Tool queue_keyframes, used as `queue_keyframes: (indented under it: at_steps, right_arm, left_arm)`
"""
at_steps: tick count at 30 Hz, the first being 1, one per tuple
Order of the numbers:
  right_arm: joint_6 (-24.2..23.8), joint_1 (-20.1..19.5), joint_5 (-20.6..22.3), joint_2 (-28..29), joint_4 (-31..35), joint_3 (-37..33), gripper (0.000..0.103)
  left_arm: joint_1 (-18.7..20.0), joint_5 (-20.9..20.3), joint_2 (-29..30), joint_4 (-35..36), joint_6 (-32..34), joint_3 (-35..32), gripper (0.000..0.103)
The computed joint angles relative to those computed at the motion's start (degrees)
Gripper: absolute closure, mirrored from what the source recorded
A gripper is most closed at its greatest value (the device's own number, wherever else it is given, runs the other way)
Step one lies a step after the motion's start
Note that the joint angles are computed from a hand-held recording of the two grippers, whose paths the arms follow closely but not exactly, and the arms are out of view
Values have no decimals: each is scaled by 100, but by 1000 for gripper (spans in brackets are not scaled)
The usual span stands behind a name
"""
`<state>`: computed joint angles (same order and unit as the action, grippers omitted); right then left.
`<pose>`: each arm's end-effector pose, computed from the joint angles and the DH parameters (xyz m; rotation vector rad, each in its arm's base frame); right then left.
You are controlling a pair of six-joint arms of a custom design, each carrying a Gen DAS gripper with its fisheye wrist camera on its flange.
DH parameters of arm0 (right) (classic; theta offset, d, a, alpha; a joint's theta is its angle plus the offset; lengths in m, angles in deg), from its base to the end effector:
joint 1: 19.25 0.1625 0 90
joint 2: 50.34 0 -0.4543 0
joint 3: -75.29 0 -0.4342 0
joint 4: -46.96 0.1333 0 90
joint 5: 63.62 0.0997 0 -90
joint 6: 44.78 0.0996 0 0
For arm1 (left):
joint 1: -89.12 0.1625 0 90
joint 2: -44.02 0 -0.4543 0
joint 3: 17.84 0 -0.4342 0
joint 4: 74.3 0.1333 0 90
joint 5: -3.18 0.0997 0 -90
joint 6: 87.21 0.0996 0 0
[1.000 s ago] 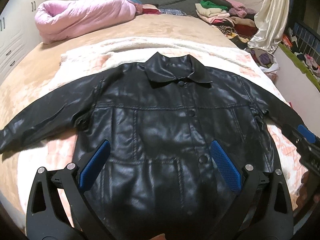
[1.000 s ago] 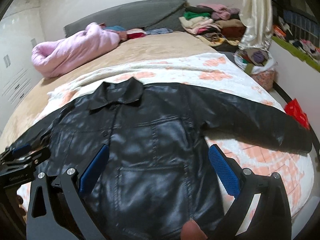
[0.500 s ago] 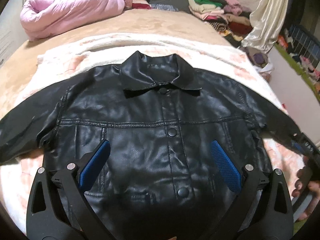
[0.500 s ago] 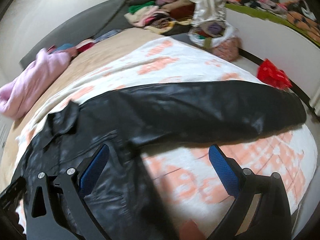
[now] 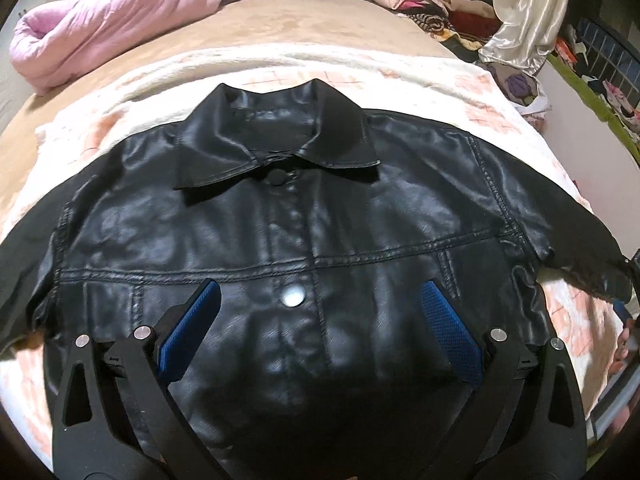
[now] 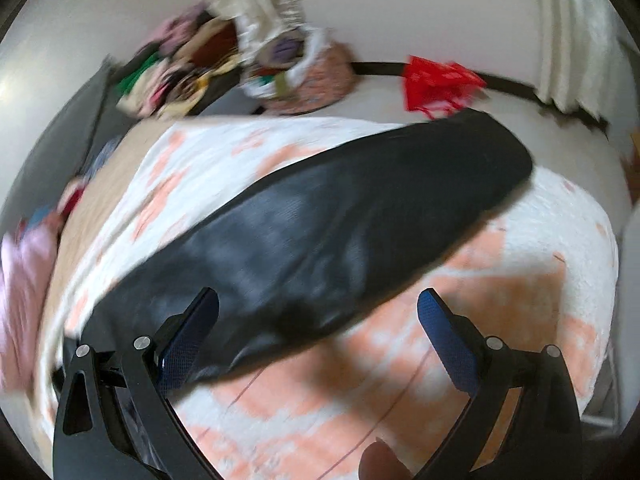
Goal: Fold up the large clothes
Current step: 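Lift the sleeve with the right tool and fold it across the jacket body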
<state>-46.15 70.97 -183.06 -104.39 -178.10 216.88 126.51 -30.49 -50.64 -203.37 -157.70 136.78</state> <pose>0.0859 -0.4163 0.1114 -0.2470 -2.4308 1.0620 -0.0705 -0.3260 0.1523 -0.1293 2.2403 -0.8552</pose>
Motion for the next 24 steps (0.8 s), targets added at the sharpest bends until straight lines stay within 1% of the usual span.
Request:
queue_keyframes:
  at_steps: [2, 3, 6, 10, 12, 13, 14, 15, 17, 19, 20, 23, 24]
  right_arm:
    - [284, -238, 193, -164, 121, -10, 4]
    - [416, -393, 363, -250, 170, -17, 4]
    - [761, -724, 601, -418, 321, -116, 4]
    - [1279, -1189, 1219, -550, 431, -194, 4]
    - [1369, -1333, 1445, -542, 298, -223, 13]
    - [1425, -1381, 1520, -514, 196, -238, 24]
    - [1467, -1460, 1690, -497, 116, -248, 41]
    - [1469, -1519, 1795, -490, 65, -264, 52]
    - [1364, -1691, 2250, -497, -29, -237, 77]
    - [1243, -1775, 2678, -569, -38, -211, 90]
    - [1161, -1778, 2809, -605, -36, -232, 92]
    - [764, -1706, 3518, -734, -197, -158, 92]
    - [509, -1582, 3776, -796, -251, -123, 92]
  left_arm:
    - [99, 27, 169, -206, 164, -60, 9]
    - [153, 41, 245, -267, 215, -96, 9]
    - [298, 47, 447, -528, 420, -193, 9]
    - [354, 70, 574, -741, 554, -264, 9]
    - [353, 69, 585, -816, 587, -270, 9]
    - [355, 73, 596, -894, 630, -268, 9]
    - [360, 76, 615, -920, 637, -282, 9]
    - [361, 71, 618, -934, 647, -286, 9]
    - [373, 69, 632, -914, 636, -315, 9]
    - [387, 54, 604, -883, 643, -342, 9]
    - [380, 49, 559, -818, 620, -357, 9]
    - [355, 62, 331, -517, 505, -383, 9]
    - [335, 51, 270, -460, 478, -381, 9]
